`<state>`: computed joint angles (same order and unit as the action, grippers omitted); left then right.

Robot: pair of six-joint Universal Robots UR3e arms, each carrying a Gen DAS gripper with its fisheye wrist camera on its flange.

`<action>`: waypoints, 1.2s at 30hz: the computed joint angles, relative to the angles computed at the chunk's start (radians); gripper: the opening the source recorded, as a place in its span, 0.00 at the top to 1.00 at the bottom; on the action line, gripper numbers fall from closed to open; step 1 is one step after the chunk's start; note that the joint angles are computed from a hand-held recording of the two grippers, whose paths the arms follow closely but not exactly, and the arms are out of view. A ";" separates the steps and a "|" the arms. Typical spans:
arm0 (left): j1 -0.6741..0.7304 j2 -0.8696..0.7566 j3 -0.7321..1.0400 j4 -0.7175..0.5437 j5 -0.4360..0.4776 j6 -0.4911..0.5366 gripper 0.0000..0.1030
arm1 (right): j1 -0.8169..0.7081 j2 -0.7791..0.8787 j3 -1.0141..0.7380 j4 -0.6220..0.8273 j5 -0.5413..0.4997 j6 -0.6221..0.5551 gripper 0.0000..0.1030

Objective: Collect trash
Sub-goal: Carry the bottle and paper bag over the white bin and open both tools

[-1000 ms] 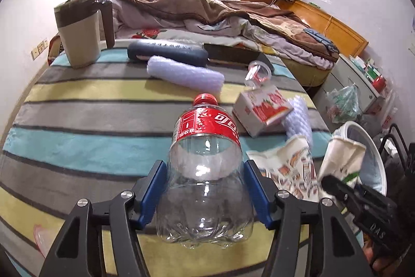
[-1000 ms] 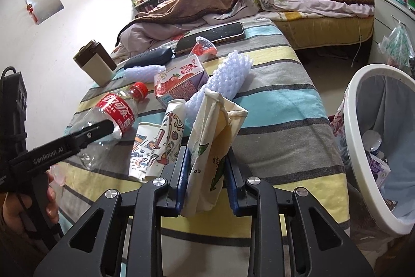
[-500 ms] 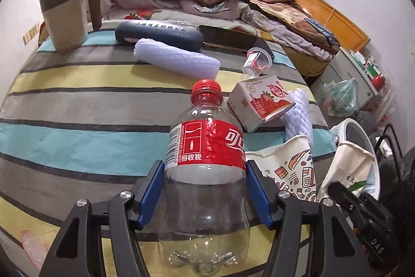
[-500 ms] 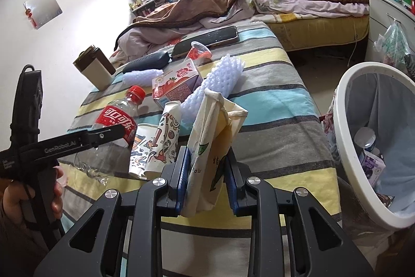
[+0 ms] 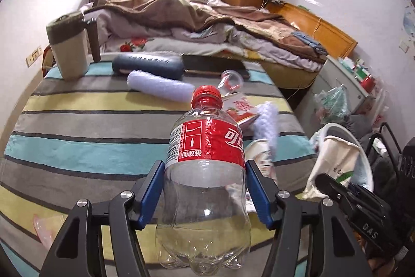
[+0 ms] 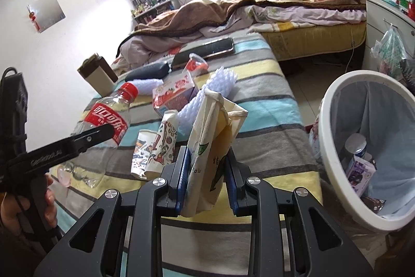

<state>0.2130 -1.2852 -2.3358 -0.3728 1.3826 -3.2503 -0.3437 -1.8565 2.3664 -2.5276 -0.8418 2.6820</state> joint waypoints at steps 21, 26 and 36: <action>-0.504 -0.277 0.324 0.091 0.212 -0.182 0.40 | -0.406 -0.272 -0.015 0.430 0.119 -0.315 0.72; -0.608 -0.433 0.497 0.074 0.230 -0.180 0.40 | -0.492 -0.272 -0.021 0.457 0.117 -0.356 0.72; -0.710 -0.680 0.779 0.033 0.190 -0.180 0.40 | -0.539 -0.128 -0.048 0.312 0.056 -0.312 0.72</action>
<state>-0.4968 -1.9656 -1.5571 -0.3399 1.5727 -3.4305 -0.8826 -1.9849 2.3185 -2.2151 -0.7858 2.3700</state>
